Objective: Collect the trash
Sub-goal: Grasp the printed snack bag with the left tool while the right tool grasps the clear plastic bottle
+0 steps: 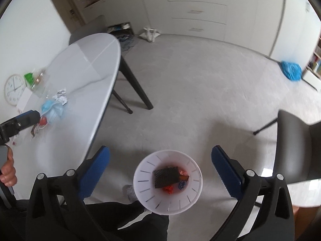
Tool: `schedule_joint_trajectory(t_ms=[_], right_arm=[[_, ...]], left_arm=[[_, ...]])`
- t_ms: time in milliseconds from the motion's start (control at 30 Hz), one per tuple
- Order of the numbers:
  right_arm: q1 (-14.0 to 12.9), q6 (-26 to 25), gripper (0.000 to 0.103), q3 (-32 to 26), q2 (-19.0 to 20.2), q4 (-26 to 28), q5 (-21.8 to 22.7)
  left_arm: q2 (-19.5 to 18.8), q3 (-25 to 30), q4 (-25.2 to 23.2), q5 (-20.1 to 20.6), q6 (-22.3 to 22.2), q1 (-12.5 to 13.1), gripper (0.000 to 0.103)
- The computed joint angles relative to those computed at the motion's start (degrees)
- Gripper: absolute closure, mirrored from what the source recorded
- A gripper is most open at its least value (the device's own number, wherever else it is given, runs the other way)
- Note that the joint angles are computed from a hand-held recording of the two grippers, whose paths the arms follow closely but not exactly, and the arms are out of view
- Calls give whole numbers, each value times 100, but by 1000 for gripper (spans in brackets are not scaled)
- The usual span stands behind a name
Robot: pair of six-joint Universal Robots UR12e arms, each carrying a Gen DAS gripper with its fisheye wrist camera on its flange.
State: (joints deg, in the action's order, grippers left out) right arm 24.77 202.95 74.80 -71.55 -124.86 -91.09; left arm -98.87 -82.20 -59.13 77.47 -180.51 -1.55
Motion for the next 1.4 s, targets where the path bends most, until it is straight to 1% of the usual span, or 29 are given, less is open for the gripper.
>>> schedule_joint_trajectory(t_ms=[267, 400, 567, 767, 900, 1000, 1067, 1167, 1267, 1367, 1400], right_arm=[[182, -446, 2, -661, 413, 98, 177], [292, -646, 3, -1064, 670, 165, 360], [437, -922, 2, -1613, 1023, 289, 575], [620, -1202, 2, -2291, 1444, 468, 747], [716, -1303, 2, -2720, 1699, 709, 824], [779, -1331, 3, -3023, 1876, 884, 852], [814, -1323, 2, -3235, 1997, 1011, 867], [879, -1325, 2, -3699, 2261, 1283, 873], [931, -1363, 2, -4129, 2503, 1541, 858], [988, -1420, 2, -4683, 2810, 1867, 836], [1013, -1444, 2, -4984, 2972, 2037, 833]], left_arm=[[357, -420, 350, 352, -405, 414, 8], [508, -629, 539, 667, -585, 620, 8], [669, -832, 589, 1041, -724, 869, 8], [783, -1024, 565, 1343, -949, 1236, 8], [769, -1087, 545, 1480, -949, 1454, 8], [680, -1105, 571, 1572, -827, 1619, 8], [609, -1097, 574, 1614, -761, 1682, 8], [471, -1062, 528, 1601, -668, 1784, 8], [292, -980, 429, 1450, -547, 1881, 8], [117, -907, 338, 1354, -317, 1928, 8], [68, -887, 301, 1325, -258, 1934, 8]])
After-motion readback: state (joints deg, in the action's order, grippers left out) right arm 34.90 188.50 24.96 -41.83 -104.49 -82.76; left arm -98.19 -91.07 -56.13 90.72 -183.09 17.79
